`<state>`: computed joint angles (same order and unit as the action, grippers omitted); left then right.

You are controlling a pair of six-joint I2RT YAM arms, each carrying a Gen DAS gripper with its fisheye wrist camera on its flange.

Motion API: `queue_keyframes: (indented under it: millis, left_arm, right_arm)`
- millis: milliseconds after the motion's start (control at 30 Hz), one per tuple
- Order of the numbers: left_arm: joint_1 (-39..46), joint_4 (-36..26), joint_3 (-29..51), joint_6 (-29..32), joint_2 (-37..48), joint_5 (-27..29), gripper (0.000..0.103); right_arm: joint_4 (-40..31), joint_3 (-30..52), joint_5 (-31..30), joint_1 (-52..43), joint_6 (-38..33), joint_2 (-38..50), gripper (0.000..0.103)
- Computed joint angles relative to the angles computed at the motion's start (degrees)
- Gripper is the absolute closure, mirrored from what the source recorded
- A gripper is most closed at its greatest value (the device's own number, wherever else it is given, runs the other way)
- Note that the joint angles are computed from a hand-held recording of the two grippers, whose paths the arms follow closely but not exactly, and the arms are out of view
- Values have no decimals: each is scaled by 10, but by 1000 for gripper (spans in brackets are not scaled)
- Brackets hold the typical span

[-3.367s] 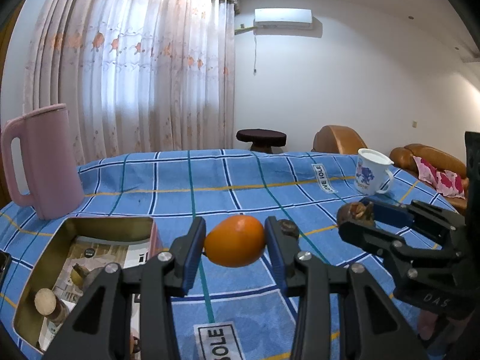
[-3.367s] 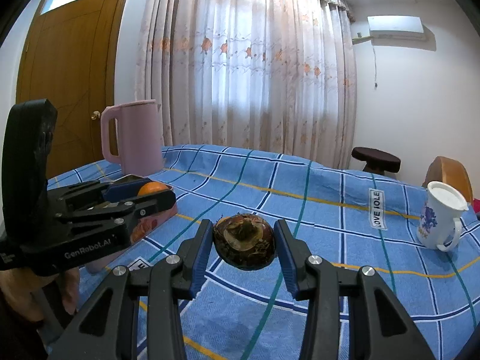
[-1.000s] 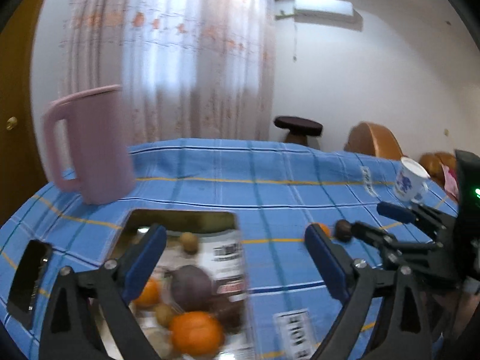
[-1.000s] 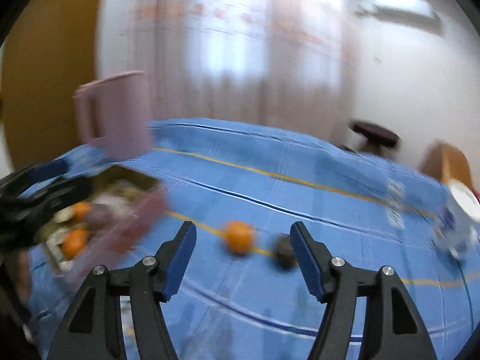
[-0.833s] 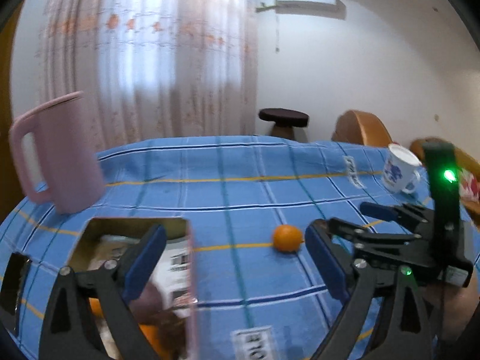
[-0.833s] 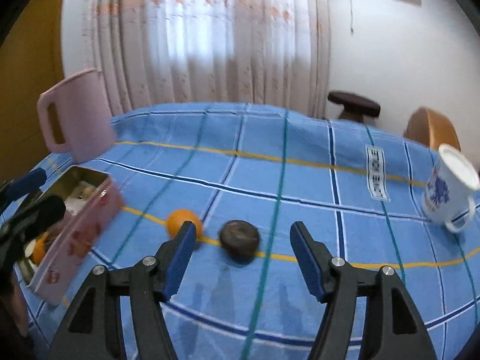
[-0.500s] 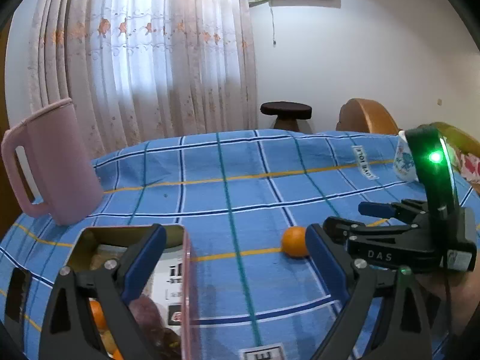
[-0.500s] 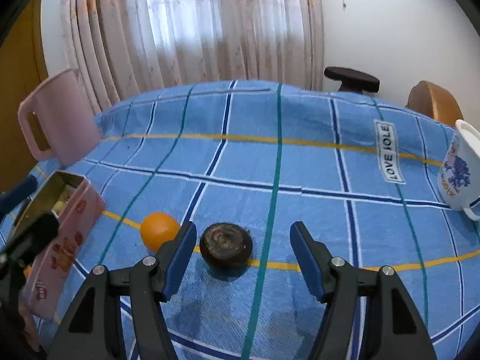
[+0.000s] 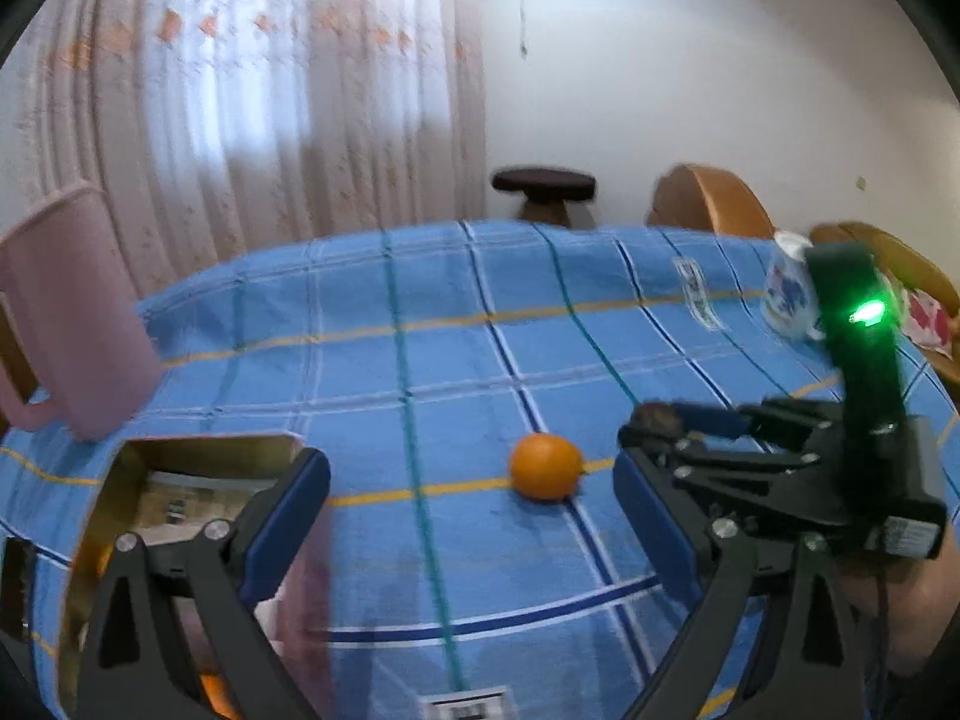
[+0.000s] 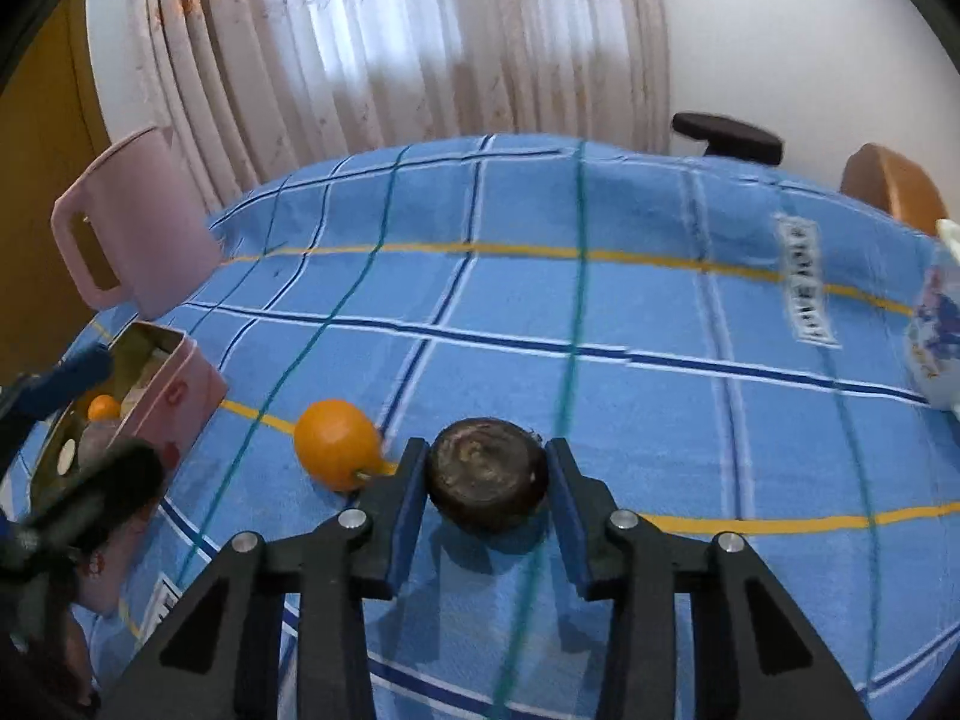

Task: Organize fruits
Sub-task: 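Grasp the last mandarin with the left tool while the right tool grasps the dark round fruit, then lift both held fruits and carry them toward the pink tin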

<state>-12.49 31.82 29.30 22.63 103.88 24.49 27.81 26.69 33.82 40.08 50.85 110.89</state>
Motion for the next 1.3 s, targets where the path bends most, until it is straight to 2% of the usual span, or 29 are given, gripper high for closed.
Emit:
queue_keyframes:
  millis: [167,233,333,433,500,567,600,667,1000,1300]
  left_arm:
    - [-58,-25,51,-13,69,-57,6]
    - [-72,-50,74,-14,86,-57,6]
    - [-84,-79,105,-33,109,-65,8]
    - [-88,-102,133,-55,128,-63,17]
    - [-90,-112,149,-59,142,-61,19]
    - [-89,-139,172,-59,157,-56,40]
    - [-84,-139,174,-60,157,-46,40]
    - [-79,-147,176,-52,158,-21,58]
    - [-55,-94,121,-48,127,14,59]
    - [-42,-2,64,-59,97,21,59]
  right_arm:
    - [5,-50,36,7,37,-33,62]
    - [29,-70,38,7,43,-39,62]
    - [26,-75,49,16,46,-47,62]
    - [18,-75,53,19,47,-52,62]
    - [13,-69,53,18,42,-50,62]
    - [12,-68,56,19,42,-51,62]
    - [14,-70,57,19,42,-51,62]
    - [19,-74,58,20,44,-52,62]
    - [20,-81,108,56,49,-64,62]
    - [28,-86,151,89,39,-73,62]
